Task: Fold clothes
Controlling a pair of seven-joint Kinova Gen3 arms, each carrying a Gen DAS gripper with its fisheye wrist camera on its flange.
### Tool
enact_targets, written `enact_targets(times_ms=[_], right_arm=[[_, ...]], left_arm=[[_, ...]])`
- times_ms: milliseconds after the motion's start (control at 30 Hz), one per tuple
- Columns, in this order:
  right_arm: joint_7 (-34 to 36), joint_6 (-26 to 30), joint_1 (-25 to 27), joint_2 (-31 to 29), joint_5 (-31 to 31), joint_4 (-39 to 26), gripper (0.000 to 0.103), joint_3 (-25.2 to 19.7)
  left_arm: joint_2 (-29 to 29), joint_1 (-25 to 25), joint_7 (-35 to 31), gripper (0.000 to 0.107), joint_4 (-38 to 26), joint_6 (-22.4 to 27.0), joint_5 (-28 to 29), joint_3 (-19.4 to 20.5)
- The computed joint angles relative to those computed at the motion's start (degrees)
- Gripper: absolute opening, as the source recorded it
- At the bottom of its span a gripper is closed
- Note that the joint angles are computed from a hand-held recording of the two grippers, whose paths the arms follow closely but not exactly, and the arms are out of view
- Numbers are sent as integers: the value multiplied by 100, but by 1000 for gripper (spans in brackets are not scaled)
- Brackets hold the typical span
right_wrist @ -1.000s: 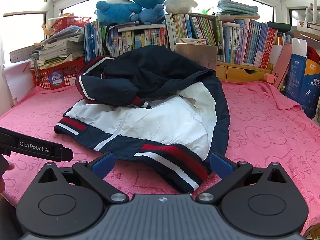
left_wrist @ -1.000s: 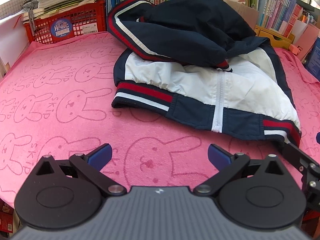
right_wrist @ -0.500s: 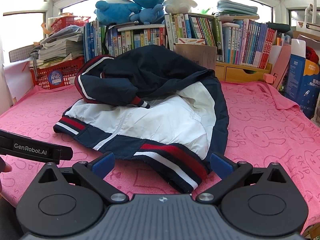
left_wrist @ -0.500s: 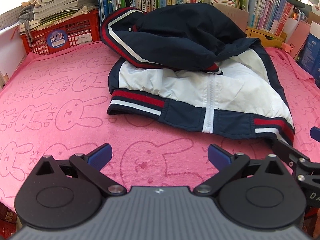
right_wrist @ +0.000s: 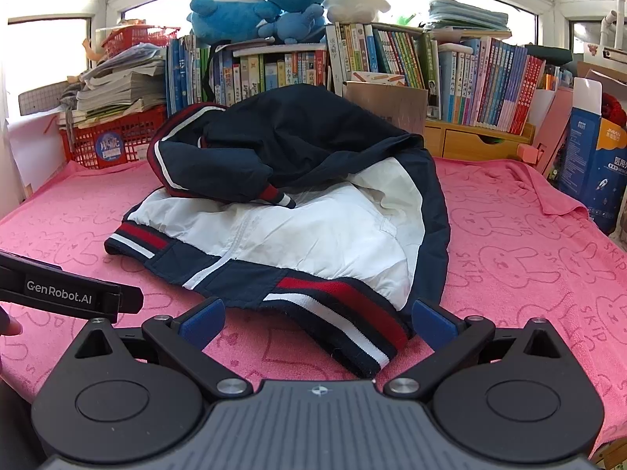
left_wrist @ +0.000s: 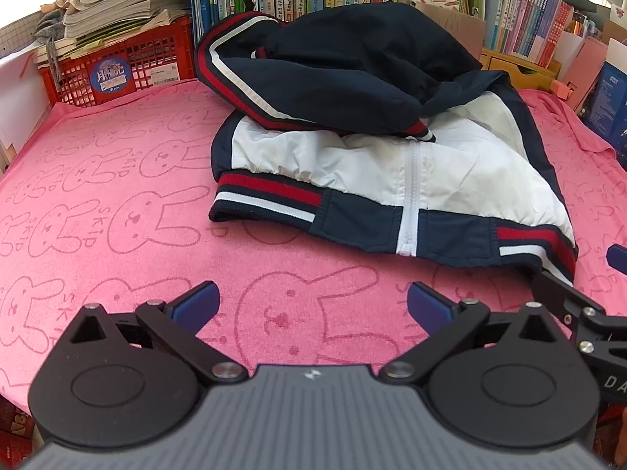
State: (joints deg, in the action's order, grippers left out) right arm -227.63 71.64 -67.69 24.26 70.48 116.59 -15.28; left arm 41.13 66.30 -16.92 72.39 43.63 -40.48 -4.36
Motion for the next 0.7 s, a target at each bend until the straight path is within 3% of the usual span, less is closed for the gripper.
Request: enact_targets(times_ms=[700], right_arm=[[48,-49,27,3,-73,-22,103,15]], left_arm=[[-2,-120,-236,103,-2,-77,167,108]])
